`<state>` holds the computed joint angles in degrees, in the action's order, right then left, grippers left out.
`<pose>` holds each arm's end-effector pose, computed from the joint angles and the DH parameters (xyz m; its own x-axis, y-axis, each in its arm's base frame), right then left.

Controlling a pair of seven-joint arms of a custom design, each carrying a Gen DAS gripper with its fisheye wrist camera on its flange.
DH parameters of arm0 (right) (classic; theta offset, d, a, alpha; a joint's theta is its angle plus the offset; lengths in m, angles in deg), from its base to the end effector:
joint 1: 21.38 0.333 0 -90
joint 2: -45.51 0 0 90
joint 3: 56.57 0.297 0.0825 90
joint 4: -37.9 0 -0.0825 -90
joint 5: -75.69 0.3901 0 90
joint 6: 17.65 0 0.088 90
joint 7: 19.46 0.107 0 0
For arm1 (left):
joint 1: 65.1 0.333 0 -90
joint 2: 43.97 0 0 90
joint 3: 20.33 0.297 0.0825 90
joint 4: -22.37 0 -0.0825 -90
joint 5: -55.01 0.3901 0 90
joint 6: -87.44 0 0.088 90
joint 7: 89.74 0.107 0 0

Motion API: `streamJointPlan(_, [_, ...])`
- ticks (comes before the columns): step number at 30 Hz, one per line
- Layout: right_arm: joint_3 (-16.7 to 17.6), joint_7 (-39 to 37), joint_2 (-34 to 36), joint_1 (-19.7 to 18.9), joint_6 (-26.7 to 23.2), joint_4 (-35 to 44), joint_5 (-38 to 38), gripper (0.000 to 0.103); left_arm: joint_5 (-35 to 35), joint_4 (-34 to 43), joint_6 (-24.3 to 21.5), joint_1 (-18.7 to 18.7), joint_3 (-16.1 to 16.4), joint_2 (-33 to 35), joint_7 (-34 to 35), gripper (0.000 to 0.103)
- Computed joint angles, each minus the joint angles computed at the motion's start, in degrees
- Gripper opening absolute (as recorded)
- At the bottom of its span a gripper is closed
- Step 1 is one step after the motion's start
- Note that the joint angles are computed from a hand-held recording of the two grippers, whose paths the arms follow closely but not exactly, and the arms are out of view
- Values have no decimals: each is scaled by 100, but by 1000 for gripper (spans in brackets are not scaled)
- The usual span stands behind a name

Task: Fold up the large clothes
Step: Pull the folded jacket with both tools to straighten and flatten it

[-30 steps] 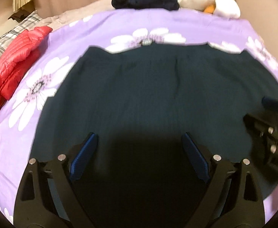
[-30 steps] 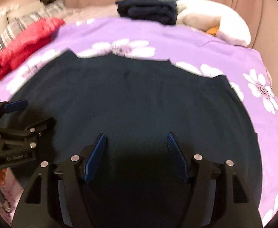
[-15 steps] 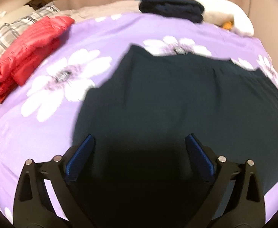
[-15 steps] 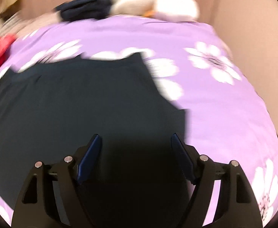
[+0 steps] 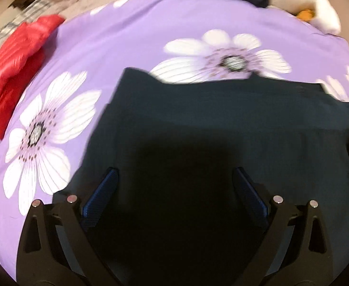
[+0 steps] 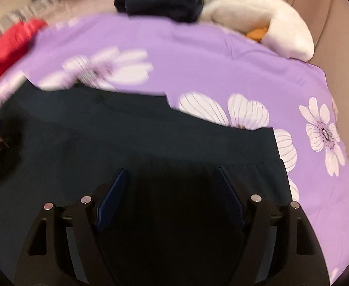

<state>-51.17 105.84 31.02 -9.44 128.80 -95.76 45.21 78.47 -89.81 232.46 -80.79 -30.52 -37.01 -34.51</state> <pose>0.4869 0.1613 0.4659 0.0118 -0.9841 0.1773 -0.8277 -0.1091 -0.5505 0.5609 -0.2734 0.4425 -0.1078 -0.9929 -0.0497 -0.8555 0.1181 -0.5042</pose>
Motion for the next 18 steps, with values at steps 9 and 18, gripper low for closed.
streamJointPlan(9, [-225, 718, -1272, -639, -199, -959, 140, 77, 318, -1168, 265, 511, 55, -1169, -689, 97])
streamJointPlan(18, [406, 678, -3161, 155, 140, -2430, 518, 78, -408, -2906, 1329, 402, -796, -2856, -83, 98])
